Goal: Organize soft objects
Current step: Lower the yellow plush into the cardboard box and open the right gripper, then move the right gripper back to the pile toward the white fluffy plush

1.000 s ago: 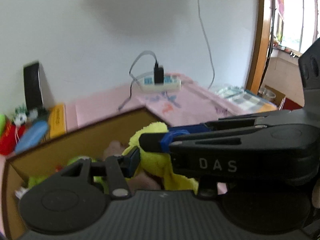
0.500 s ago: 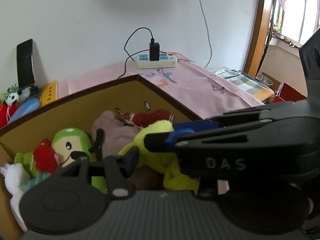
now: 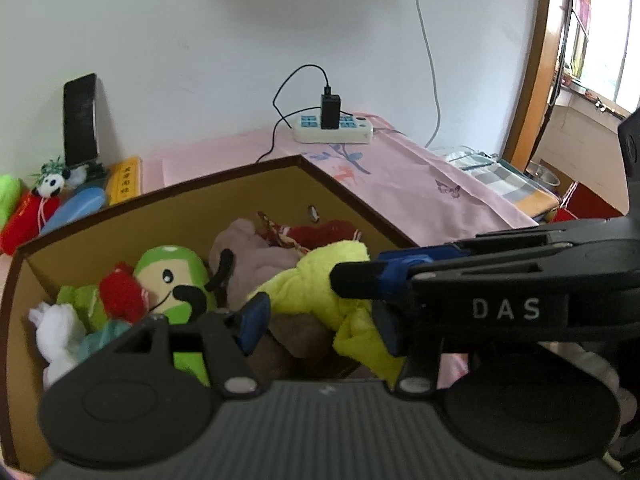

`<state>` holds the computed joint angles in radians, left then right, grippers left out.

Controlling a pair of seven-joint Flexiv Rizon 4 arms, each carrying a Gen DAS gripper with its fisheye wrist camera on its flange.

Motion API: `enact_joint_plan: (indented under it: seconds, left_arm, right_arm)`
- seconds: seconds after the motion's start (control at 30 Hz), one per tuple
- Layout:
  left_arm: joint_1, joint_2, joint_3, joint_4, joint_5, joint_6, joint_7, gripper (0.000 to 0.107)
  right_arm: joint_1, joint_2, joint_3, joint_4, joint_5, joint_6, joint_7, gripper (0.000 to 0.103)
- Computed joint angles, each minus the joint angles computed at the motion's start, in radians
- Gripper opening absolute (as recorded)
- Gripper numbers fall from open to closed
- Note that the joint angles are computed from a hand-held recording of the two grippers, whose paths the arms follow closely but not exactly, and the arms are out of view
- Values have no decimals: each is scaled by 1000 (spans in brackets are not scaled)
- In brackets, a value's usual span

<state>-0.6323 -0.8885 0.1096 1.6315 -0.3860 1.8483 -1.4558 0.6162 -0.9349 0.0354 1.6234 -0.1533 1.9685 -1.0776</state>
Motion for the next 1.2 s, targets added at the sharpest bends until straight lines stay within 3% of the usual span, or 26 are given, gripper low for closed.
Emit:
enact_joint_plan:
  seconds: [0.17,0.6,0.8,0.9,1.2]
  left_arm:
    - [-30,15,21,24,-27,12,-24,53]
    - [-70,48,-19,73,-32,31,-15,53]
    - [-129,29,23,28,-39,-71,-32,53]
    - [-191,7,98,-14,-34,-142,-76,53]
    - [-281,-30,230,-97,44,-315,-207,56]
  right_arm:
    - [12,20,-11,35,28,25,-5,18]
    - [52,87,-41,177,133,85,-49,18]
    - [94,116,-80,246,214,77,-57,19]
    - [107,130,-92,276,247,72,-55,19]
    - [128,158,-111,354,306,85,-58,18]
